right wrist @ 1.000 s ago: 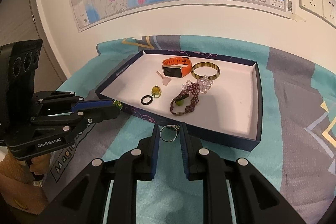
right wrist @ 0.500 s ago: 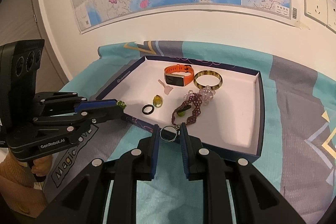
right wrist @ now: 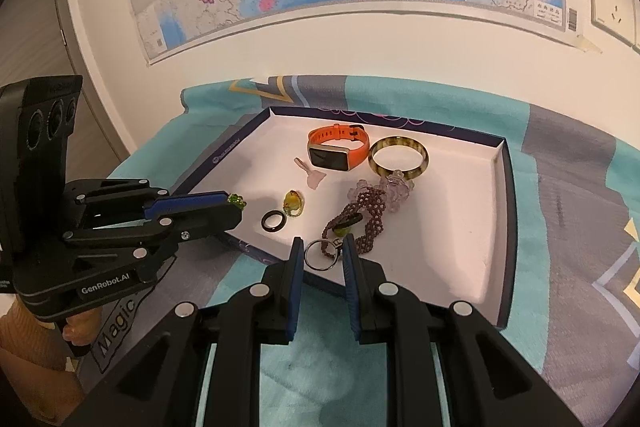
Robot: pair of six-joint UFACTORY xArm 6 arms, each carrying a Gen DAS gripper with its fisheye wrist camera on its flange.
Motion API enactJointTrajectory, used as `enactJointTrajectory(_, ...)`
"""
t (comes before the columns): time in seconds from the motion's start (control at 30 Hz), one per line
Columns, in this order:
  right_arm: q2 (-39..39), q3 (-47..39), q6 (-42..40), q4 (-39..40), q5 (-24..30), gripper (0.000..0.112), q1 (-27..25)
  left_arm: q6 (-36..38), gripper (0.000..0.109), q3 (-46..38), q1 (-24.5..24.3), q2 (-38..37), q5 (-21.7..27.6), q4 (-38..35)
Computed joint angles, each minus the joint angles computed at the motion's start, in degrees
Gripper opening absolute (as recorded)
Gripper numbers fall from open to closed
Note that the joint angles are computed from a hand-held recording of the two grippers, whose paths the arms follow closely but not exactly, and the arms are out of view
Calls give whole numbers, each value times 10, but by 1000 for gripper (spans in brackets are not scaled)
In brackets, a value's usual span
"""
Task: Organize jewelry
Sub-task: 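Carry the gold ring in the left tool while the right tool carries the key ring into the box, then open both tools to release the gold ring and key ring in the box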
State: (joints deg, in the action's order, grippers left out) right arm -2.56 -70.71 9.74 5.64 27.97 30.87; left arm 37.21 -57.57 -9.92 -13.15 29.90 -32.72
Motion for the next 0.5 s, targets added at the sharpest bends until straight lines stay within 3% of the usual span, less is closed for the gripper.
enactJointTrajectory(0.5, 66, -54, 2, 9, 24, 18, -5, -52, 14, -37, -2, 66, 6, 36)
